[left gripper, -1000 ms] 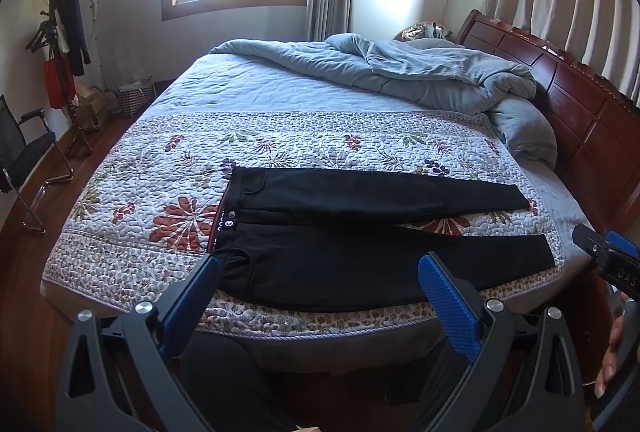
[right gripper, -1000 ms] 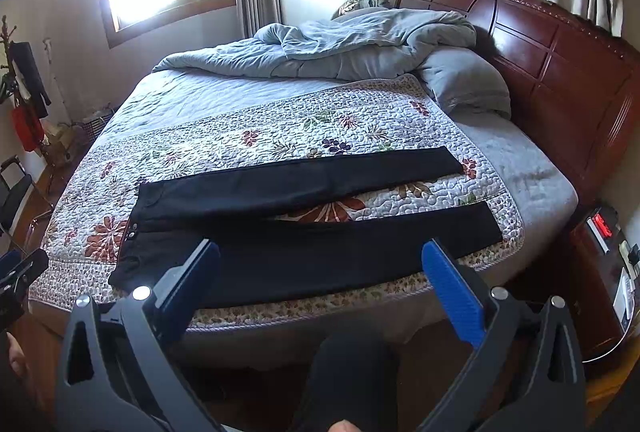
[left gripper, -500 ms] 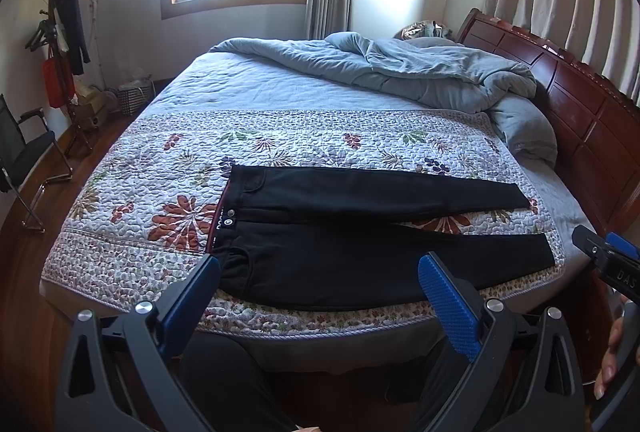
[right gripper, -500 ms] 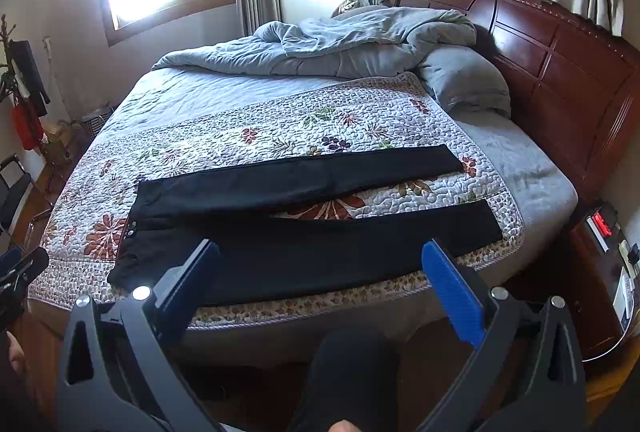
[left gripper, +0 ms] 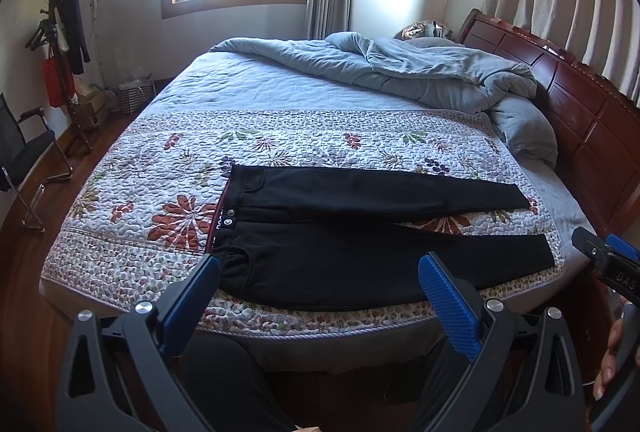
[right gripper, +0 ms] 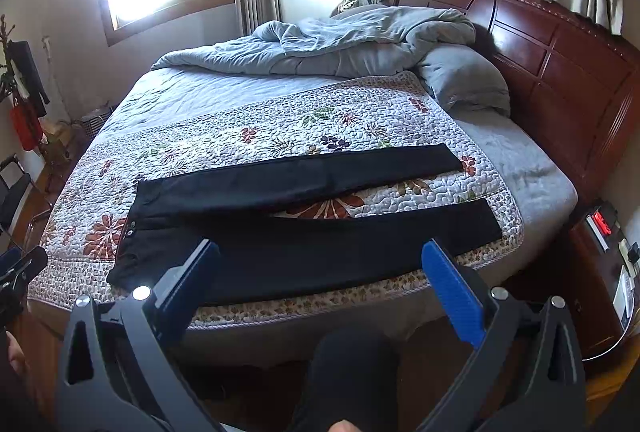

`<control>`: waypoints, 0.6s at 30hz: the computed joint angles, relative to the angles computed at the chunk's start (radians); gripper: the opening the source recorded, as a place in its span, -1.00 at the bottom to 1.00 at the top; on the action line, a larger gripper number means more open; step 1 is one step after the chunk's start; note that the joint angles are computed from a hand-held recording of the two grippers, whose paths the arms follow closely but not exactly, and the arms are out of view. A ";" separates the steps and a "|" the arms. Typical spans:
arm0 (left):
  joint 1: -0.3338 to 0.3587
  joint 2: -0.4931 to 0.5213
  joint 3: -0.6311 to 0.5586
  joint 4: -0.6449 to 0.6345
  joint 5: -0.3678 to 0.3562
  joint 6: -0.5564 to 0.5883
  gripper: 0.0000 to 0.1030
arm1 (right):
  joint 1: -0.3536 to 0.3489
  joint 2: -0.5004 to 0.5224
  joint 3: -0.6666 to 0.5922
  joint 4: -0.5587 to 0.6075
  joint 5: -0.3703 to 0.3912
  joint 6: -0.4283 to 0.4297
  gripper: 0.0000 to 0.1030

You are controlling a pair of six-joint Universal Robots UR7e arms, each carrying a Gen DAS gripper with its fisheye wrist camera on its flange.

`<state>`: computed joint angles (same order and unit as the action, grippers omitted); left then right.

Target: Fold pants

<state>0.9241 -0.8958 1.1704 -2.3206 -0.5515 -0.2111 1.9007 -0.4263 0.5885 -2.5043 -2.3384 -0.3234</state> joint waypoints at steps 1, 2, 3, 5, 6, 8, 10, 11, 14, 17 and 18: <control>0.000 0.000 -0.001 0.001 -0.001 -0.001 0.93 | 0.000 -0.001 0.002 -0.001 0.000 0.000 0.95; 0.000 0.000 -0.001 0.001 -0.001 -0.001 0.93 | 0.000 0.000 0.000 0.000 0.000 0.000 0.95; 0.000 0.000 0.000 0.000 0.000 0.000 0.93 | 0.000 0.001 -0.001 0.000 0.001 0.000 0.95; 0.000 0.000 -0.001 0.001 -0.001 0.000 0.93 | 0.000 0.001 0.000 0.001 0.001 0.000 0.95; 0.001 0.000 -0.001 0.003 -0.001 -0.001 0.93 | 0.000 0.002 -0.002 0.000 0.001 0.000 0.95; 0.001 -0.001 0.003 0.001 -0.001 0.000 0.93 | 0.000 0.003 -0.003 -0.001 0.000 -0.001 0.95; 0.000 -0.002 0.003 0.001 -0.001 -0.002 0.93 | 0.000 0.004 -0.003 0.000 -0.001 0.001 0.95; 0.000 -0.002 0.003 0.003 -0.001 -0.003 0.93 | 0.000 0.004 -0.003 0.001 -0.001 0.002 0.95; 0.000 -0.002 0.004 0.003 -0.002 -0.003 0.93 | 0.000 0.004 -0.001 0.000 -0.002 0.002 0.95; 0.000 -0.001 0.001 0.007 -0.001 -0.006 0.93 | -0.002 0.005 -0.004 0.005 -0.001 0.004 0.95; 0.001 -0.002 0.001 0.010 -0.001 -0.008 0.93 | -0.002 0.005 -0.004 0.007 -0.001 0.005 0.95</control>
